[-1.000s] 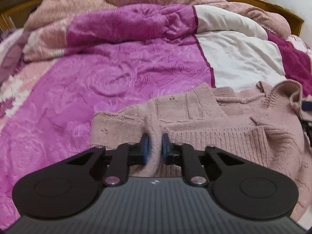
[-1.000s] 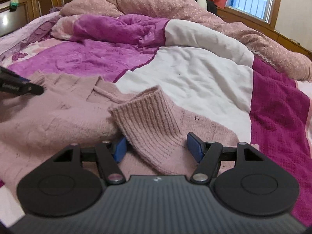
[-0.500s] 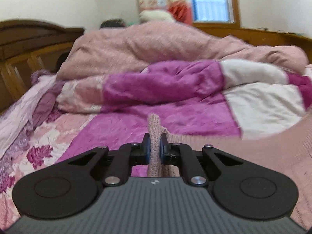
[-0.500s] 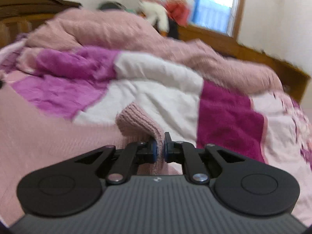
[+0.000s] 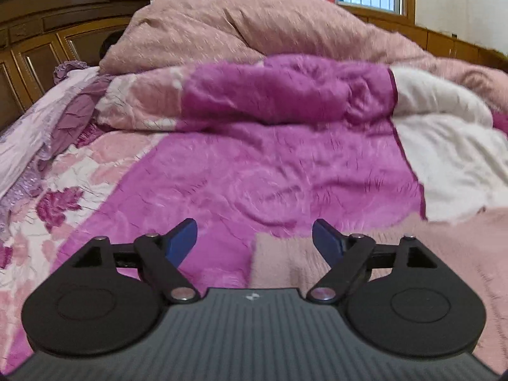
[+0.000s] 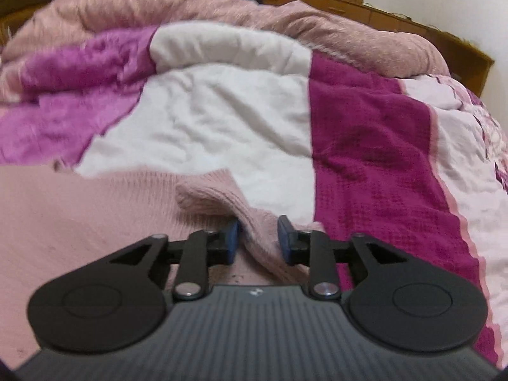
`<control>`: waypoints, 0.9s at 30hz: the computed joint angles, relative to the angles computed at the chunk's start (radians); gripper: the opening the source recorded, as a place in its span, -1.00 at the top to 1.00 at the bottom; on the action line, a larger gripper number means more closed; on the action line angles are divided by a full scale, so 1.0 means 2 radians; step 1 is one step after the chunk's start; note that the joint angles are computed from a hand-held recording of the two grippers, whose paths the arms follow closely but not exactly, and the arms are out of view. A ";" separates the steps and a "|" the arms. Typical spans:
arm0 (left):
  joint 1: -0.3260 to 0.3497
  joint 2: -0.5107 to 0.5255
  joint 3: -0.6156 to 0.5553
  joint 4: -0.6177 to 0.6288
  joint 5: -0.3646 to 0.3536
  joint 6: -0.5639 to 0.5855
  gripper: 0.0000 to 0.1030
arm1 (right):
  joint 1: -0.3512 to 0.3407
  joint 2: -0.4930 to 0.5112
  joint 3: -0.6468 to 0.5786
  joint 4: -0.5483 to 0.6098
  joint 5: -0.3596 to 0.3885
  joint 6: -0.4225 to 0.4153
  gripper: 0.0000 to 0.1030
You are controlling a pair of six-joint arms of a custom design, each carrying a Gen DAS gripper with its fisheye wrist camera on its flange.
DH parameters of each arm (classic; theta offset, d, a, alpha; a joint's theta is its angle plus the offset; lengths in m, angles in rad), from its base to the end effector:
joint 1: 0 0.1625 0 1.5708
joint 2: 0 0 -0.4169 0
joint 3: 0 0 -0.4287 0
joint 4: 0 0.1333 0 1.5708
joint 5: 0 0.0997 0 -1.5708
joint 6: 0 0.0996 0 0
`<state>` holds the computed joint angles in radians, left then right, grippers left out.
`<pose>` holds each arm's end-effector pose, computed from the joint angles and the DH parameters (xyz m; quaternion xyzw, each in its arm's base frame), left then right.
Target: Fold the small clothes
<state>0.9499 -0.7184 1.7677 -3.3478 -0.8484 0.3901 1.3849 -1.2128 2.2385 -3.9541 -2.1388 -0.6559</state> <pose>-0.2171 -0.6458 0.0757 0.3133 0.8258 -0.3687 0.2897 -0.0088 -0.4781 0.2661 0.0029 -0.7676 0.4610 0.4453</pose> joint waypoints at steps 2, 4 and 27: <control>-0.005 -0.023 0.014 0.012 -0.004 -0.015 -0.66 | -0.002 -0.024 0.017 0.007 0.015 0.034 0.20; -0.010 -0.043 0.029 0.018 -0.011 -0.030 -0.66 | -0.007 -0.048 0.035 0.015 0.038 0.070 0.20; -0.021 -0.082 0.089 0.146 0.006 -0.112 -0.67 | -0.046 -0.084 0.015 0.115 0.071 0.228 0.16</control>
